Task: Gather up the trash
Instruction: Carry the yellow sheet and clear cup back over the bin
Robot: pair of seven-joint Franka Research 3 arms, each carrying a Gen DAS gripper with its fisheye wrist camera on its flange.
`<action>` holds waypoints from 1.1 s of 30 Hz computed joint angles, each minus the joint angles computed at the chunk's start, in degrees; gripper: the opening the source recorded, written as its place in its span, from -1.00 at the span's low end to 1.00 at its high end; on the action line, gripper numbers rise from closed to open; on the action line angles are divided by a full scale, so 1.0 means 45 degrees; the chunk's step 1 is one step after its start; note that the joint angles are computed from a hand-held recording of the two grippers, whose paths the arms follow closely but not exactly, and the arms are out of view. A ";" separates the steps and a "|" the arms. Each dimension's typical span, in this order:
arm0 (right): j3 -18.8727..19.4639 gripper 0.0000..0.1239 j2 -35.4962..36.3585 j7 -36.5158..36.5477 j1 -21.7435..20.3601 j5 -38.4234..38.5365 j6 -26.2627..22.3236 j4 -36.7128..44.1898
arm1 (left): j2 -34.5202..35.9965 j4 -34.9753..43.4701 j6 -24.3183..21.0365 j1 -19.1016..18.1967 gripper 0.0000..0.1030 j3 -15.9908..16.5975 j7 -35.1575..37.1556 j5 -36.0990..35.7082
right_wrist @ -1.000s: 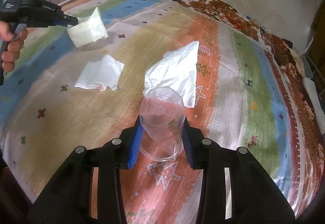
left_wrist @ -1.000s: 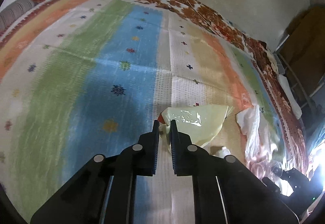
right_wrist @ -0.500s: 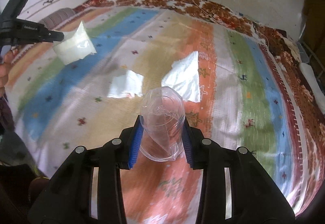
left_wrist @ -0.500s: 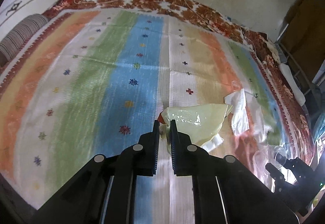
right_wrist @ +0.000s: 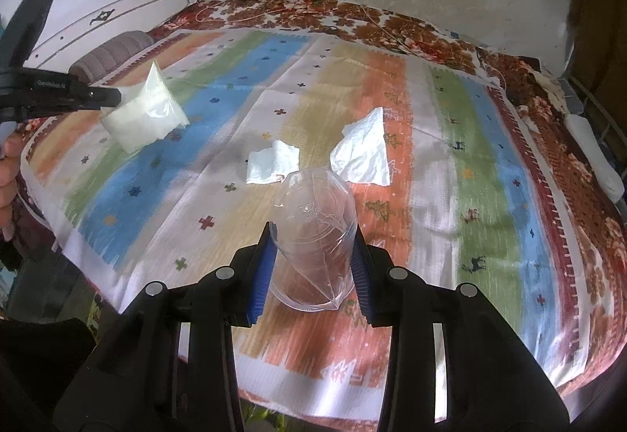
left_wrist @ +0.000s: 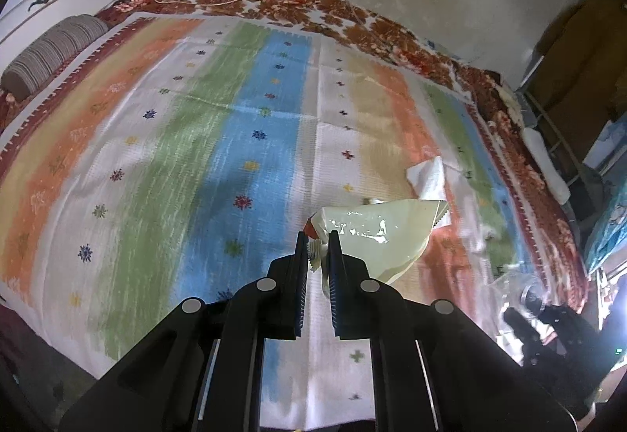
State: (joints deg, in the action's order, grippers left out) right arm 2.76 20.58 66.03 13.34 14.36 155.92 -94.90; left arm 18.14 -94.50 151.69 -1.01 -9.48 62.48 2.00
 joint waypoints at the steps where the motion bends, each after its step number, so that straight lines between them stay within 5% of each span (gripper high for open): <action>1: -0.0022 -0.45 -0.0097 0.0039 0.0026 -0.0023 0.0062 -0.0136 | -0.0196 -0.0216 0.0144 0.0030 -0.83 -0.0072 0.0057 -0.0110; 9: 0.0154 -0.45 -0.1268 -0.0192 -0.0014 0.0302 0.0504 -0.1504 | -0.1578 -0.1974 0.1510 -0.0263 -0.83 -0.0159 0.0495 0.0179; 18: 0.0515 -0.45 -0.2961 -0.1470 -0.0143 0.2107 0.1064 -0.3132 | -0.2726 -0.3075 0.1670 -0.0439 -0.83 -0.0372 0.1343 -0.1171; 24: 0.0499 -0.45 -0.3956 -0.2141 0.0075 0.3367 0.1362 -0.3996 | -0.3646 -0.4123 0.2078 -0.0685 -0.83 -0.0273 0.1773 -0.2419; 30: 0.0368 -0.45 -0.5027 -0.2998 0.0451 0.3954 0.1687 -0.4984 | -0.4618 -0.5112 0.3150 -0.1127 -0.83 -0.0014 0.1421 -0.1521; 33: 0.0251 -0.45 -0.5643 -0.3281 0.0674 0.4392 0.1818 -0.5564 | -0.4974 -0.5468 0.3371 -0.1455 -0.83 0.0256 0.2079 -0.2641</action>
